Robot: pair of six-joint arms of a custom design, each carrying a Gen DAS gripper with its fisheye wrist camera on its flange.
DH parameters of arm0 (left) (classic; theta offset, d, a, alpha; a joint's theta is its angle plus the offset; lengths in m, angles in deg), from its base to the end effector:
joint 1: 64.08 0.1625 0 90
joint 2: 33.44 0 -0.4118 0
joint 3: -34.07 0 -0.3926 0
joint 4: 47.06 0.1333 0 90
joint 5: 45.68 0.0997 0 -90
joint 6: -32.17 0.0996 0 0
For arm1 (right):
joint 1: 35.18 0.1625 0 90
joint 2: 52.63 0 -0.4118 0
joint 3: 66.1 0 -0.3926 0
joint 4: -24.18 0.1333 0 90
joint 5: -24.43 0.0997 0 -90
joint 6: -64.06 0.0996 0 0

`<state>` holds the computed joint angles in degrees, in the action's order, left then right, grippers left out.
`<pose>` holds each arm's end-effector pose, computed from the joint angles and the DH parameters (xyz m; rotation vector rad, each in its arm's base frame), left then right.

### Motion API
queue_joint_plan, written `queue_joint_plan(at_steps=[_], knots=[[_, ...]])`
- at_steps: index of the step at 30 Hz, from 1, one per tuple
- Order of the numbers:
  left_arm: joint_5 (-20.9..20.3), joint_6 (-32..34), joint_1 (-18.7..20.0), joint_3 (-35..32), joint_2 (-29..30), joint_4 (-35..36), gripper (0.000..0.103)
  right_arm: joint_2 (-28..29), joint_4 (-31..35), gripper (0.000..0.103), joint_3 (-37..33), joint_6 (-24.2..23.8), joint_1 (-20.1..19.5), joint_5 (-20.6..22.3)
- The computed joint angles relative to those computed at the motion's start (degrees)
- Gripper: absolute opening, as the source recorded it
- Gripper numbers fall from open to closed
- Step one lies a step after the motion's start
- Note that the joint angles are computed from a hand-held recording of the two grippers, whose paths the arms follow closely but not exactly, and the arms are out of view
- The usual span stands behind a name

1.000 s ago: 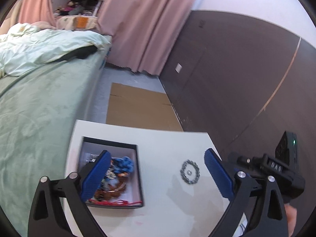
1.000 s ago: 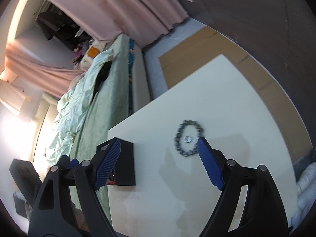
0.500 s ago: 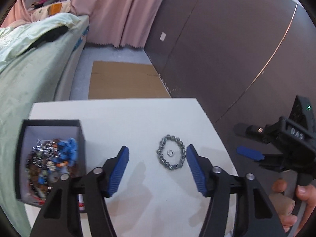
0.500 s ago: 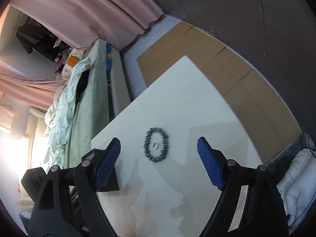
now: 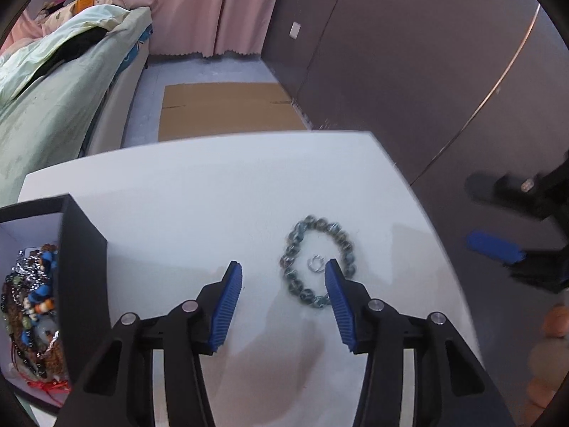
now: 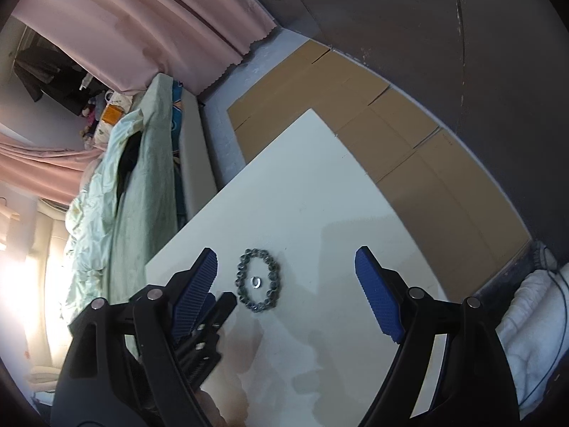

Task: Organize jewelry
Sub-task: 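Grasp the grey bead bracelet with the left tool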

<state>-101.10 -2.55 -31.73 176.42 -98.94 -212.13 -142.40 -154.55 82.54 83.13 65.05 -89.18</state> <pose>-0.2002 -0.3515 0.0699 0.5384 2.5901 -0.5657 0.1517 -0.3146 0.2087 -0.3650 -2.7320 0.8554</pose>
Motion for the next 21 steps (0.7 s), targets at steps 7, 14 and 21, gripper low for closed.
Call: queue_joint_plan(at_steps=[7, 14, 21], knots=[[3.9, -0.5, -1.8, -0.3, 2.8, 2.3, 0.036, 1.8, 0.5, 0.080, -1.0, -0.8, 1.3, -1.5], [3.7, 0.1, -2.9, 0.2, 2.7, 3.4, 0.006, 1.8, 1.1, 0.080, -1.0, -2.0, 2.7, -2.3], [2.7, -0.7, -4.2, 1.5, -0.2, 2.4, 0.006, 1.3, 1.5, 0.080, -0.7, -2.2, 3.2, -2.3]])
